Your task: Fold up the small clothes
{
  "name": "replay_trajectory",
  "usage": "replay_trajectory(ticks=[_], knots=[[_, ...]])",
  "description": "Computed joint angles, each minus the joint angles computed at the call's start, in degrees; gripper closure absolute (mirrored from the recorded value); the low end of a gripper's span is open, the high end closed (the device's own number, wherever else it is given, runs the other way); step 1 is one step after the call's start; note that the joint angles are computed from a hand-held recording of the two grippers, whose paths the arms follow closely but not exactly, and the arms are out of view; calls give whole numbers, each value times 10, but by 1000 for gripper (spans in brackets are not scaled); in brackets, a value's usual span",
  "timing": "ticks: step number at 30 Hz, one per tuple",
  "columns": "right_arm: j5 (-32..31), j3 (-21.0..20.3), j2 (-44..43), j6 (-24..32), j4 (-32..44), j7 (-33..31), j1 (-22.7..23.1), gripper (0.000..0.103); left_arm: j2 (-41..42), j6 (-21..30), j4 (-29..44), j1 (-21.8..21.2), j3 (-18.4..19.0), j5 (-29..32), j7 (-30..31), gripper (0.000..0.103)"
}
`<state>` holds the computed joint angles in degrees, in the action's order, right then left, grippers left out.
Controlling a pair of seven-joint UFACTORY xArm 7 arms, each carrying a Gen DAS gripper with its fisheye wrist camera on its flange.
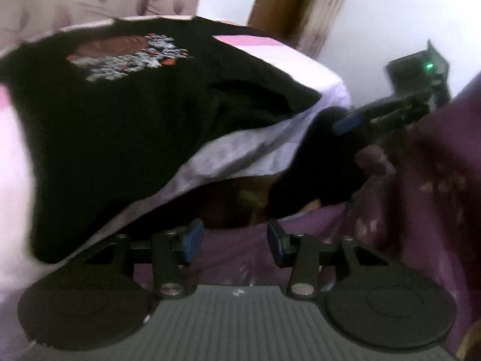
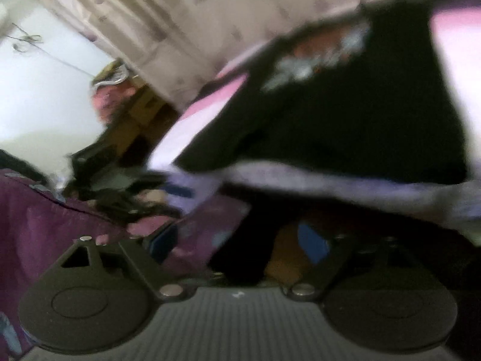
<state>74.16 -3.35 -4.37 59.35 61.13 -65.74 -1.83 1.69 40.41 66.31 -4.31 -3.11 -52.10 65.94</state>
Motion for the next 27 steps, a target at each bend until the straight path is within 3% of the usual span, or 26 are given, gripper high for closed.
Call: replay_trajectory(ticks=[1, 3, 6, 7, 8, 12, 14, 16, 19, 21, 23, 24, 26, 27], knots=[[16, -1, -11, -22, -8, -11, -1, 15, -6, -15, -4, 0, 0, -12, 4, 56], [86, -4, -16, -64, -7, -51, 1, 15, -1, -52, 10, -13, 9, -87, 31, 40], [176, 15, 20, -143, 43, -119, 19, 14, 34, -161, 51, 28, -66, -267, 133, 31], [202, 21, 43, -152, 69, -144, 23, 14, 60, -183, 81, 13, -62, -303, 151, 31], [222, 31, 78, -161, 108, -160, 29, 14, 87, -193, 112, -21, -34, -315, 151, 32], [151, 73, 202, -168, 243, -114, 43, 21, 182, -264, 194, -31, -53, -260, 94, 40], [87, 85, 241, -182, 279, -74, 51, 51, 209, -311, 216, -30, -60, -253, 78, 40], [47, 83, 259, -167, 287, -26, 55, 60, 226, -334, 233, -24, -56, -235, 17, 40], [28, 115, 204, -105, 200, -69, 14, 61, 246, -314, 257, -49, 2, -115, -159, 40], [-43, 105, 148, -64, 140, -64, 10, 60, 231, -261, 253, -46, 22, -55, -224, 33], [-94, 89, 107, -16, 96, -60, 7, 60, 212, -244, 249, -37, 15, -32, -240, 27], [-95, 81, 90, -7, 79, -63, 6, 60, 214, -251, 257, -31, 4, -29, -232, 19], [-68, 58, 60, -1, 56, -68, -2, 59, 221, -289, 276, -22, -26, -35, -204, 3], [-39, 45, 59, 13, 61, -75, -8, 58, 232, -331, 291, -26, -39, -32, -196, 3]])
